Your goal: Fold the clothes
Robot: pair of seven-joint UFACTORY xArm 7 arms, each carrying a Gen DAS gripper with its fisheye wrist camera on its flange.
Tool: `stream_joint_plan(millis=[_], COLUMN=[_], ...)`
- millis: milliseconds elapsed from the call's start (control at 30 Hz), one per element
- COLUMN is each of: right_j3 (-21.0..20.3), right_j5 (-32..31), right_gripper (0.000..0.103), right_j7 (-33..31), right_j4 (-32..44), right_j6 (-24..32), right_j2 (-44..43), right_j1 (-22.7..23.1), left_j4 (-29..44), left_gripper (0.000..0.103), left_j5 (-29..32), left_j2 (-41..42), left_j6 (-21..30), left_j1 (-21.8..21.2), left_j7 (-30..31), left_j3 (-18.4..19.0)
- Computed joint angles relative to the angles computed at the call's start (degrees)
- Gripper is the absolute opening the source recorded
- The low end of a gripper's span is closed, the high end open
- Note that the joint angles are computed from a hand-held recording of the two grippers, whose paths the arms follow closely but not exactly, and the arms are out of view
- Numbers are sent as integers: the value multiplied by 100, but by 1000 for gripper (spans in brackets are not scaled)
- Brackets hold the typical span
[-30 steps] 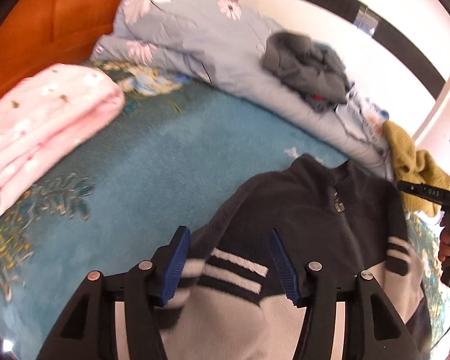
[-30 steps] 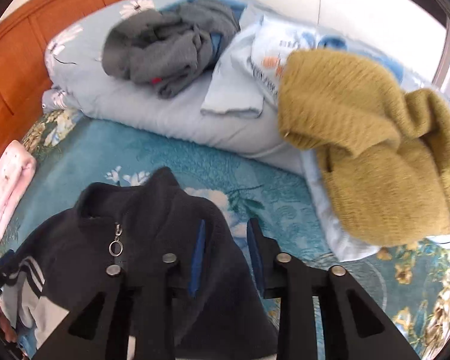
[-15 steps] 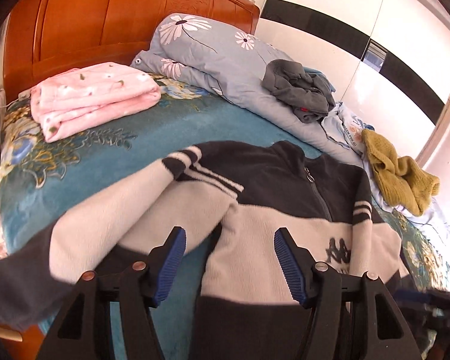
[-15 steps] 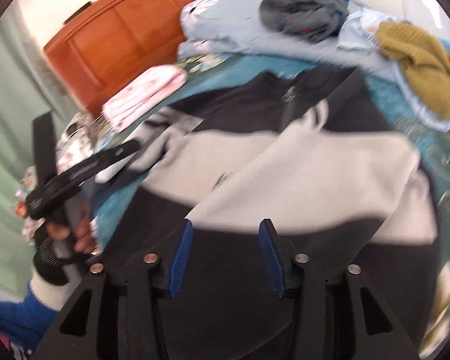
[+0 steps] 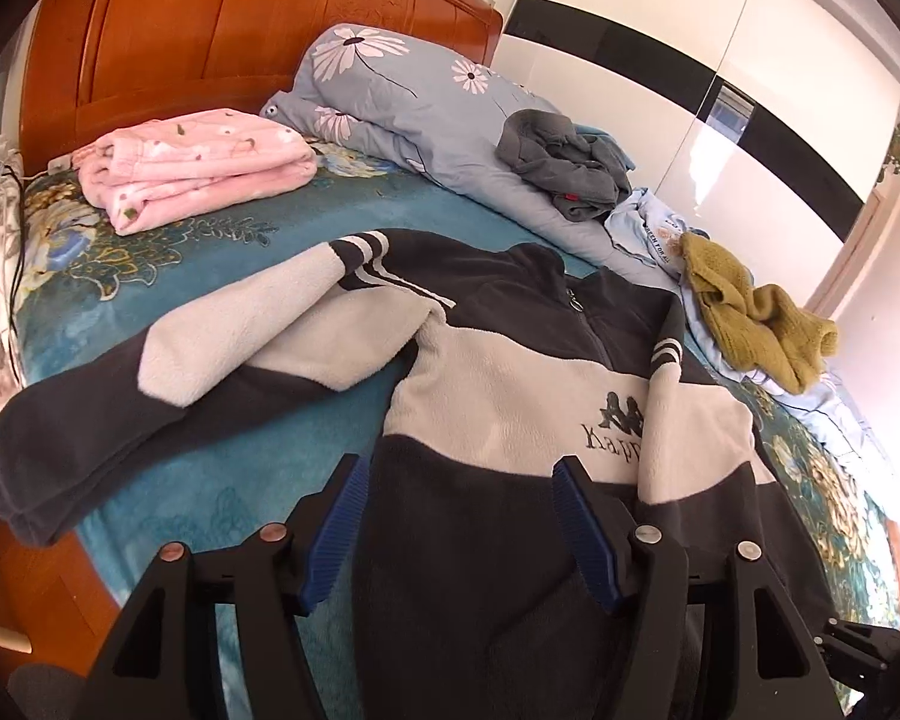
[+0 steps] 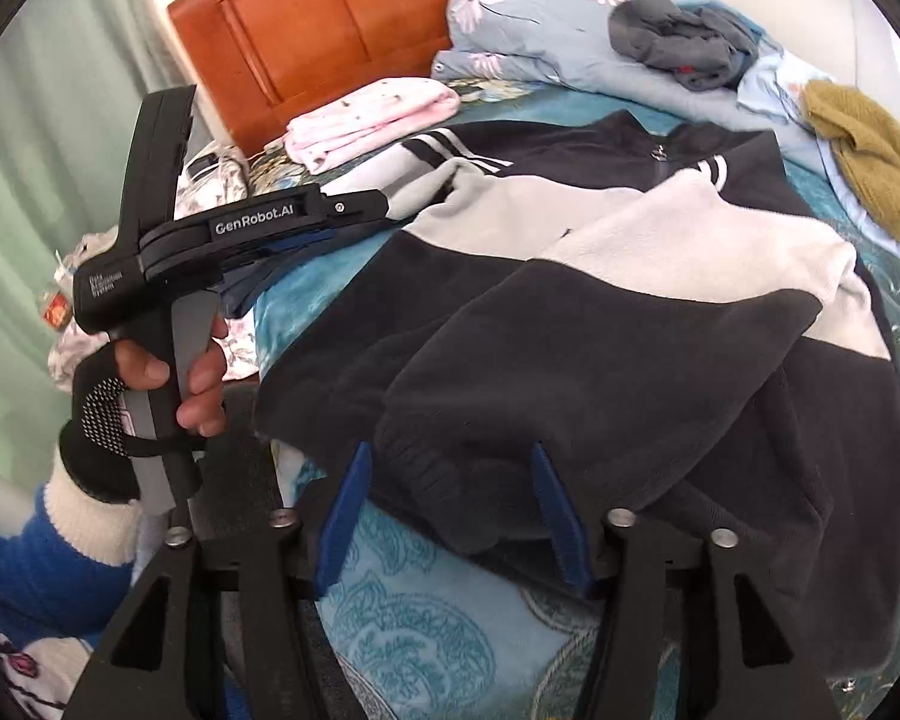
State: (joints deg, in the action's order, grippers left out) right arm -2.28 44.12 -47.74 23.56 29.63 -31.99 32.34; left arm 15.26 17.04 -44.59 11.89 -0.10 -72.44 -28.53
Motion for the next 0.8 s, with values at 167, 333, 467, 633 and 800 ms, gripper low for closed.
stream_joint_plan(millis=[167,333,467,633,800], right_j3=[438,681,854,391,-688], right_j5=[-362,-683,-1349,-1377,34], right_gripper=[60,60,60,26,15], right_j7=[511,1311,1872,2287,1755], right_j4=[67,102,-30,10,306], right_j6=[-402,-958,-1243,-1195,-503], right_j2=[380,754,735,693,498], right_j1=[-65,-47,-105,95,372], left_j4=[-269,-467,-675,-887,-963], left_gripper=[70,72,72,72,72], left_j5=[-117,-188,-275,-395,-525], left_j2=[-427,-674,-803,-877,-706], left_j6=[7,-74,-255,-606,-1010], left_j1=[-245,-336,-430,-455,-449], left_j7=[-175,-231,-239,-192,-12], left_j3=[5,49,118,180,240])
